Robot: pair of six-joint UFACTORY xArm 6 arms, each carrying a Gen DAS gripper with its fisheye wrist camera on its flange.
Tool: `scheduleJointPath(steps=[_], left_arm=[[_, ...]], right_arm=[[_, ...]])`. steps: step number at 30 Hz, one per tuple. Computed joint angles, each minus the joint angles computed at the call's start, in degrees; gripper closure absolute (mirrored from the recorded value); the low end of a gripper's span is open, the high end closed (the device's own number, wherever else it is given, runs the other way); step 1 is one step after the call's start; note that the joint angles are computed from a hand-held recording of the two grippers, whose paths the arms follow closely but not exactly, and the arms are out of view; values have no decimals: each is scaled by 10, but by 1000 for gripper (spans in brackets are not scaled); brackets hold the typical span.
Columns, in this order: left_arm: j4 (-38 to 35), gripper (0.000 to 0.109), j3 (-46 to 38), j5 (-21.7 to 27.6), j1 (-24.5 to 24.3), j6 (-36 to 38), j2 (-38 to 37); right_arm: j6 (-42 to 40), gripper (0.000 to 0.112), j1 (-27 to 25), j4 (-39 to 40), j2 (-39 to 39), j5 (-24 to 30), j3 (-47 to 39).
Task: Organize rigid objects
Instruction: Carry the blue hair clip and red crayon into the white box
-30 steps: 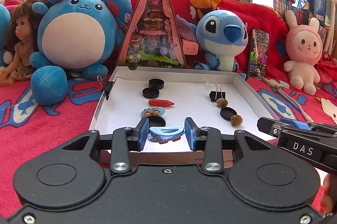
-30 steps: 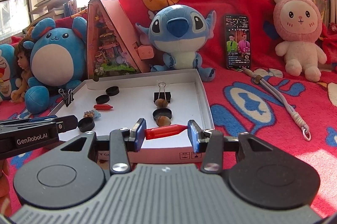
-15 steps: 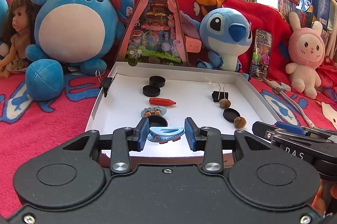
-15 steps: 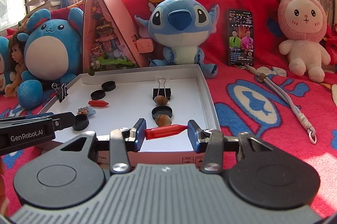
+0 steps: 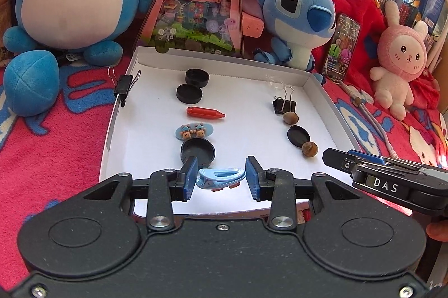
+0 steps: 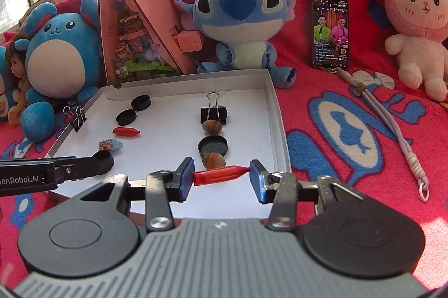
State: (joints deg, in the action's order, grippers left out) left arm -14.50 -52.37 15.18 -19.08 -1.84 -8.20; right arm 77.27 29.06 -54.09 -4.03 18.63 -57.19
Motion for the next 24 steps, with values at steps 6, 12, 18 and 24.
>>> scheduleJointPath(steps=[6, 12, 18, 24], left_arm=[[58, 73, 0, 5, -3, -38, 4], [94, 73, -2, 5, -4, -64, 12], [134, 73, 0, -7, -3, -95, 22], [171, 73, 4, -28, -1, -122, 32]], right_arm=[[-87, 63, -2, 117, 18, 4, -12], [-124, 63, -3, 165, 32, 6, -22], [-131, 63, -2, 172, 41, 8, -29], [-109, 63, -2, 146, 46, 0, -31]])
